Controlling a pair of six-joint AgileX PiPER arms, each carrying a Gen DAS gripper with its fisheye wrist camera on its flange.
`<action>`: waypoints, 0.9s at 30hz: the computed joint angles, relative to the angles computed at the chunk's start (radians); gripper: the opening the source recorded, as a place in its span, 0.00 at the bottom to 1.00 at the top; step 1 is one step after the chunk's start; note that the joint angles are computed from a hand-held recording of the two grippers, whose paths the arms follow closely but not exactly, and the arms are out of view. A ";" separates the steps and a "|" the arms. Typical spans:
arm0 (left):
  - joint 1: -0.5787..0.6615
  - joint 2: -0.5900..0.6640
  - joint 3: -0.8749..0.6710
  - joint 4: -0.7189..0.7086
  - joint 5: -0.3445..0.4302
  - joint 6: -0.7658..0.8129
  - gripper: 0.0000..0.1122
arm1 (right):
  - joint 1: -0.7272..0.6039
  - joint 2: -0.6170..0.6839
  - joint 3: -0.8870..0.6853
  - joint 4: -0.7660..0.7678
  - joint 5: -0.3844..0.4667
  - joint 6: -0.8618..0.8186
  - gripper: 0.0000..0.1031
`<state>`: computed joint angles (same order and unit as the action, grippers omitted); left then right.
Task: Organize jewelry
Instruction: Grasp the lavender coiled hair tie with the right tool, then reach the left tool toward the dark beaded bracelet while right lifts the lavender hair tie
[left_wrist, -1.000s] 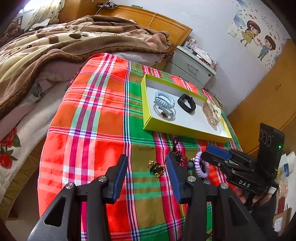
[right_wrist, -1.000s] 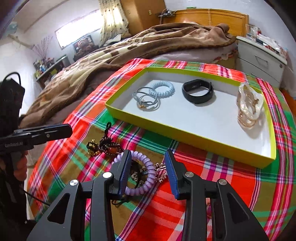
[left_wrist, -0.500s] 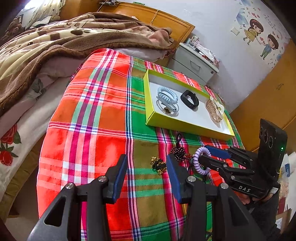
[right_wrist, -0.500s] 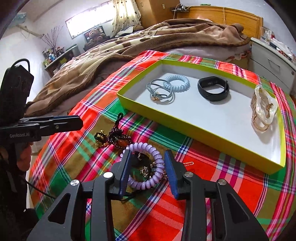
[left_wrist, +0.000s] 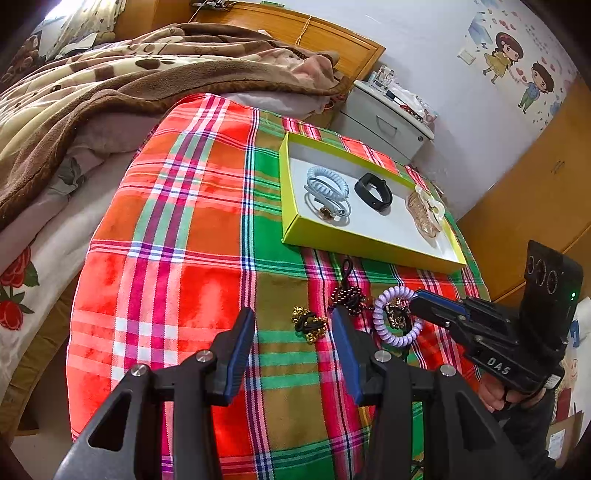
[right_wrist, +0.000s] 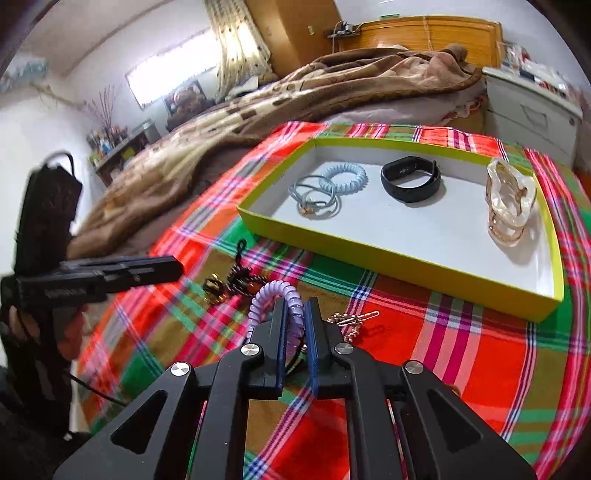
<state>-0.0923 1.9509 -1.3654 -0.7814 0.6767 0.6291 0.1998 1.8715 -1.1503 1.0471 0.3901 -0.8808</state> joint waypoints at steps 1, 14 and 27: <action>-0.002 0.000 -0.003 0.006 0.001 -0.006 0.40 | -0.014 -0.010 0.017 0.078 0.011 -0.063 0.09; -0.081 0.022 -0.060 0.088 0.002 -0.051 0.41 | -0.055 -0.125 0.174 0.411 -0.055 -0.291 0.09; -0.190 0.089 -0.141 0.297 -0.039 -0.206 0.42 | -0.062 -0.158 0.242 0.562 -0.066 -0.420 0.09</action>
